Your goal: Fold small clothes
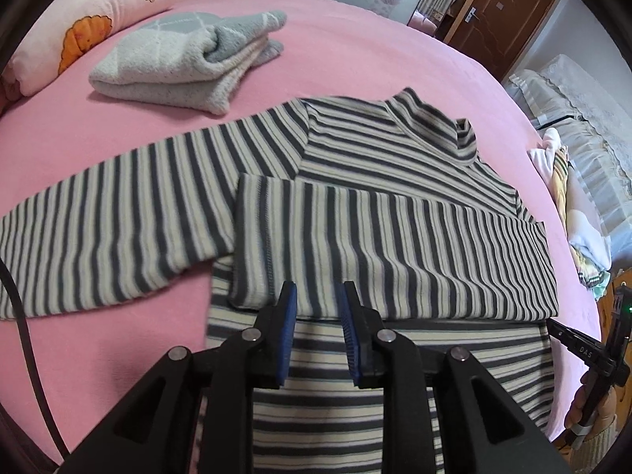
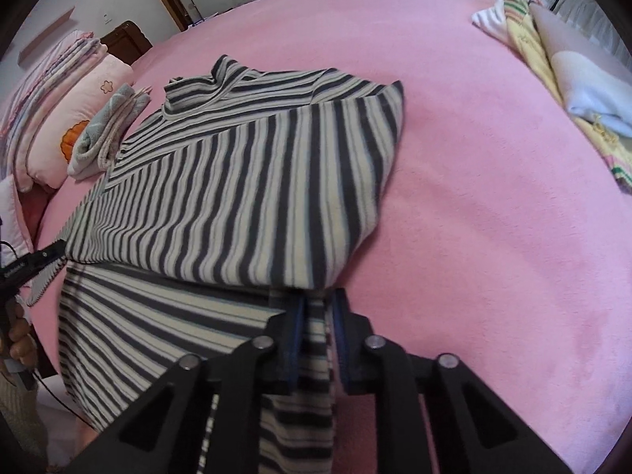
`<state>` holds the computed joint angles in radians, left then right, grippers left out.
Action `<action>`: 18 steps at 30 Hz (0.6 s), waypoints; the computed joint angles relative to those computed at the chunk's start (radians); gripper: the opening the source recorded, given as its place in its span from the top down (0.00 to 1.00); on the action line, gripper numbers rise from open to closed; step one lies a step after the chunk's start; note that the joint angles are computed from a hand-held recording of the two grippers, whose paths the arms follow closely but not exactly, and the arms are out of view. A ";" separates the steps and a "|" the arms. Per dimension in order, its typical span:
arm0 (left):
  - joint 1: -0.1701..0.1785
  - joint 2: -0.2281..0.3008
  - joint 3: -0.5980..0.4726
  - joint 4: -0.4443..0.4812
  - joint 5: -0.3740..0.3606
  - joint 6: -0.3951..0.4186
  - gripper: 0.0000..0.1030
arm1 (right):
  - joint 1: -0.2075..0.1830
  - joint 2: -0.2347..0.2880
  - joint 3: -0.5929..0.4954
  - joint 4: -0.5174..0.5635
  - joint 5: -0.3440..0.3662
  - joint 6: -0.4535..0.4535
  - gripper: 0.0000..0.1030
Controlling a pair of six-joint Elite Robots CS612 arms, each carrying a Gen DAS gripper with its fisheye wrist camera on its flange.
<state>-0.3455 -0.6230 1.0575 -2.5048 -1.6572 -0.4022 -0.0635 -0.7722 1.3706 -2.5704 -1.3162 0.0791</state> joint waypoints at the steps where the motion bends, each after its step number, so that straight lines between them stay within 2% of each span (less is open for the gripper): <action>1: -0.001 0.003 -0.003 0.005 -0.001 0.002 0.80 | 0.005 0.001 -0.001 -0.002 -0.024 -0.012 0.96; 3: -0.003 0.011 -0.011 0.021 -0.001 0.006 0.80 | 0.023 0.002 -0.011 0.021 -0.141 -0.029 0.97; 5: -0.004 0.019 -0.021 0.041 0.004 0.008 0.80 | 0.027 -0.004 -0.002 0.011 -0.192 -0.020 0.97; 8: -0.005 0.028 -0.027 0.069 0.016 0.009 0.80 | 0.020 -0.011 0.014 -0.005 -0.184 0.004 0.97; 12: -0.003 0.032 -0.027 0.080 0.018 0.018 0.80 | 0.025 -0.008 0.011 0.009 -0.197 -0.007 0.97; 16: -0.003 0.027 -0.025 0.105 0.014 0.040 0.80 | 0.021 -0.017 0.007 0.039 -0.177 -0.003 0.95; 18: -0.003 0.016 -0.014 0.108 0.012 0.051 0.78 | 0.017 -0.036 0.022 0.030 -0.170 -0.012 0.90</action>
<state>-0.3483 -0.6069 1.0437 -2.3967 -1.6452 -0.3507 -0.0463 -0.8077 1.3927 -2.5405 -1.4866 0.0675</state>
